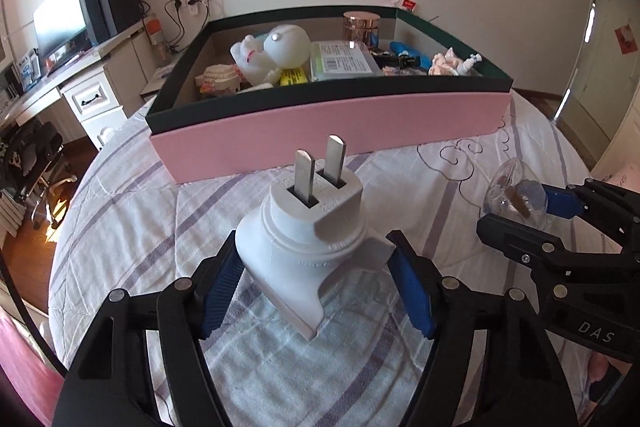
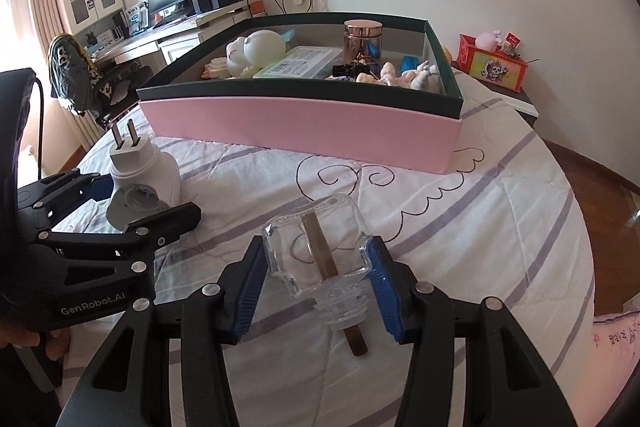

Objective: Organize rigid objects
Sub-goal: 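Lift the white plug and glass bottle and carry both over the pink box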

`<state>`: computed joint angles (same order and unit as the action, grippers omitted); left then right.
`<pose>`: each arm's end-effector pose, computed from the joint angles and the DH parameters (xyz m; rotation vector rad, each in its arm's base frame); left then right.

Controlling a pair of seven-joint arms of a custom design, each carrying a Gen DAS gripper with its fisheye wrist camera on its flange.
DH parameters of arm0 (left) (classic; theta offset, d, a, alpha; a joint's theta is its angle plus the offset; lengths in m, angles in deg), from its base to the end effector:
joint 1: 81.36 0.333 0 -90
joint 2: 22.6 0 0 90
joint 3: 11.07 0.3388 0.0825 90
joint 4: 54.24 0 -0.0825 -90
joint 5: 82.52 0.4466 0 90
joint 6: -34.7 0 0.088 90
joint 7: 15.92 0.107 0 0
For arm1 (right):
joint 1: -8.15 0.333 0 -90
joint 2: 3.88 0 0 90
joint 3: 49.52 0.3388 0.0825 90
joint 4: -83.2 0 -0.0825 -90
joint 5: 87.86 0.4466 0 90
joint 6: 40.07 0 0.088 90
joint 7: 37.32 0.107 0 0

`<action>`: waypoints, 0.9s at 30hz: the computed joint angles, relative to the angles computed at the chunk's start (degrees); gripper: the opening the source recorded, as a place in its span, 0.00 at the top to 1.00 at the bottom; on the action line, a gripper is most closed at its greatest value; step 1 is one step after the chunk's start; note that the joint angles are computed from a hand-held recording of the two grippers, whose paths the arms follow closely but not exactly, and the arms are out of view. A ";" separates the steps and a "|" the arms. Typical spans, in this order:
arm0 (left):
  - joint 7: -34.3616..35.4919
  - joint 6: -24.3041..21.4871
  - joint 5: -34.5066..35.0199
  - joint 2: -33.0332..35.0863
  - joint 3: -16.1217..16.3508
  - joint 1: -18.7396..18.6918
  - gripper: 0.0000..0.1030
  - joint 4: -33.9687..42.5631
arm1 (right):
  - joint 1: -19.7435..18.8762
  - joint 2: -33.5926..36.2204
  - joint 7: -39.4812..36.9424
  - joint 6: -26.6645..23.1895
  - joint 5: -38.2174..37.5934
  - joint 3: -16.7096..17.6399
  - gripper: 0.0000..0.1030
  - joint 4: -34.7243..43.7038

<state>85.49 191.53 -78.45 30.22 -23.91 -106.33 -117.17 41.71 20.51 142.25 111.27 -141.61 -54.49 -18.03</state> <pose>0.7510 -0.4859 0.3407 -1.0564 2.4560 -0.9407 0.6416 0.3806 0.3479 -1.4866 2.0228 -0.6969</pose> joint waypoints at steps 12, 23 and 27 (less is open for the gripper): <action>-5.52 22.50 1.51 -13.47 2.80 0.23 0.30 -20.42 | 2.62 -4.85 14.11 -6.66 -16.78 1.12 0.50 -0.15; -8.04 36.93 0.29 -22.93 7.44 -1.61 0.30 -32.57 | 3.18 -7.71 14.21 -16.53 -22.93 6.10 0.50 1.74; -7.52 40.09 -0.23 -24.53 3.59 1.82 0.30 -34.68 | 4.25 -8.42 15.12 -21.61 -25.44 7.19 0.50 2.33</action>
<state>77.97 231.62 -78.69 5.70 -20.32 -104.51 -151.85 45.97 12.08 157.37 89.66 -167.06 -47.30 -15.70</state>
